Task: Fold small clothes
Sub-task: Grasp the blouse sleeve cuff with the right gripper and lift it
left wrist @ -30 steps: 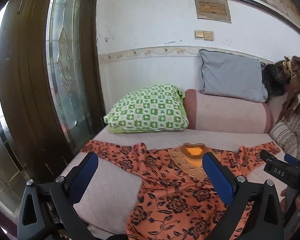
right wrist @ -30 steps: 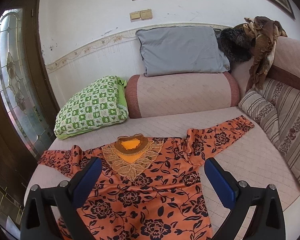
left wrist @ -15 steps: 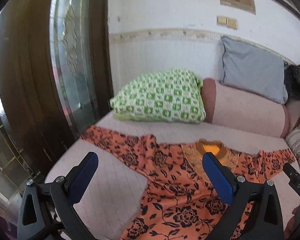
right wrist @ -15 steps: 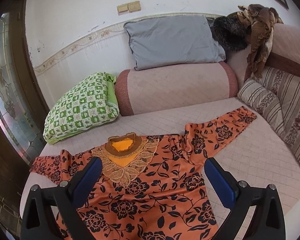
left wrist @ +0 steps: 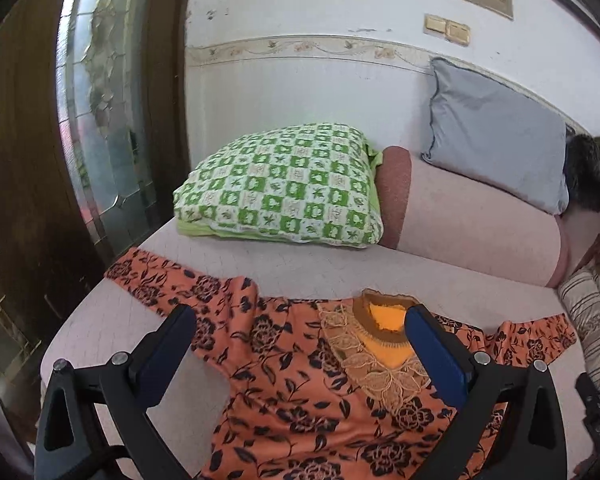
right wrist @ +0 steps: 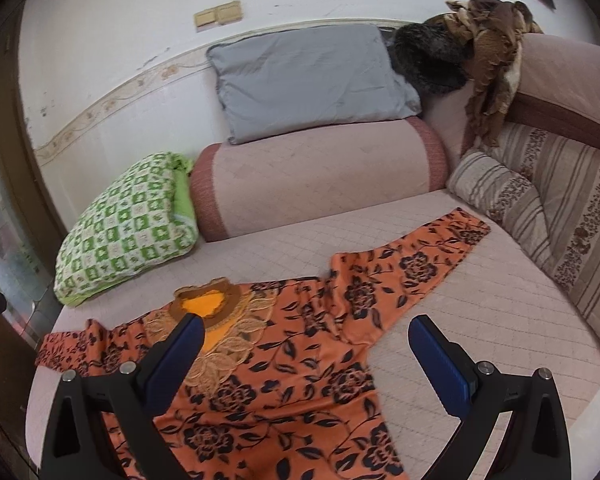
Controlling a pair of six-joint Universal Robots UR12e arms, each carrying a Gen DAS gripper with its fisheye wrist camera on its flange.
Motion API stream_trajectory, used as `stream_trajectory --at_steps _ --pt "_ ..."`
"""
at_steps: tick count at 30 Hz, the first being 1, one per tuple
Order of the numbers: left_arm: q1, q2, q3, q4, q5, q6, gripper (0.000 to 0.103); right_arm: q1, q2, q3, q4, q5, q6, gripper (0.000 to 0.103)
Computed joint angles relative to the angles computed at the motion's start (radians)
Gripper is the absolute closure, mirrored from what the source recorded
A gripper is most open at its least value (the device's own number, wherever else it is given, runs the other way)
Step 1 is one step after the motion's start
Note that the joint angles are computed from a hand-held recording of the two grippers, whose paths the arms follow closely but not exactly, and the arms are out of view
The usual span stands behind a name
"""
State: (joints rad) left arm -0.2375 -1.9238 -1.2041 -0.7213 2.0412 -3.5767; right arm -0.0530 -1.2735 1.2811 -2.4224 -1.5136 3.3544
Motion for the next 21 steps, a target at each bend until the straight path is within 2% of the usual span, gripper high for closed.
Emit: stream_trajectory --at_steps 4,6,9,13,15,17,18,21 --pt "-0.006 -0.062 0.036 0.027 -0.009 0.087 0.000 -0.024 0.019 -0.017 0.022 -0.009 0.022 0.000" --pt "-0.002 -0.080 0.025 0.055 -0.029 0.126 0.000 -0.041 0.027 -0.012 0.002 0.001 0.040 0.000" --pt "0.010 -0.099 -0.014 0.118 -0.063 0.175 0.000 -0.073 0.058 -0.032 0.032 0.030 0.058 0.000" --pt "0.023 -0.136 -0.001 0.089 -0.104 0.229 0.000 -0.131 0.108 -0.042 0.029 0.101 0.135 0.000" --pt "0.025 -0.158 0.011 0.075 -0.082 0.233 0.000 -0.165 0.142 -0.054 0.051 0.154 0.210 0.001" --pt "0.033 -0.165 0.018 0.054 -0.104 0.220 0.000 -0.193 0.170 -0.057 0.046 0.222 0.285 0.008" --pt "0.038 -0.169 0.024 0.039 -0.122 0.202 0.000 -0.205 0.185 -0.057 0.031 0.252 0.325 0.014" --pt "0.050 -0.172 0.026 0.022 -0.132 0.150 0.000 -0.234 0.235 -0.068 -0.051 0.318 0.431 0.021"
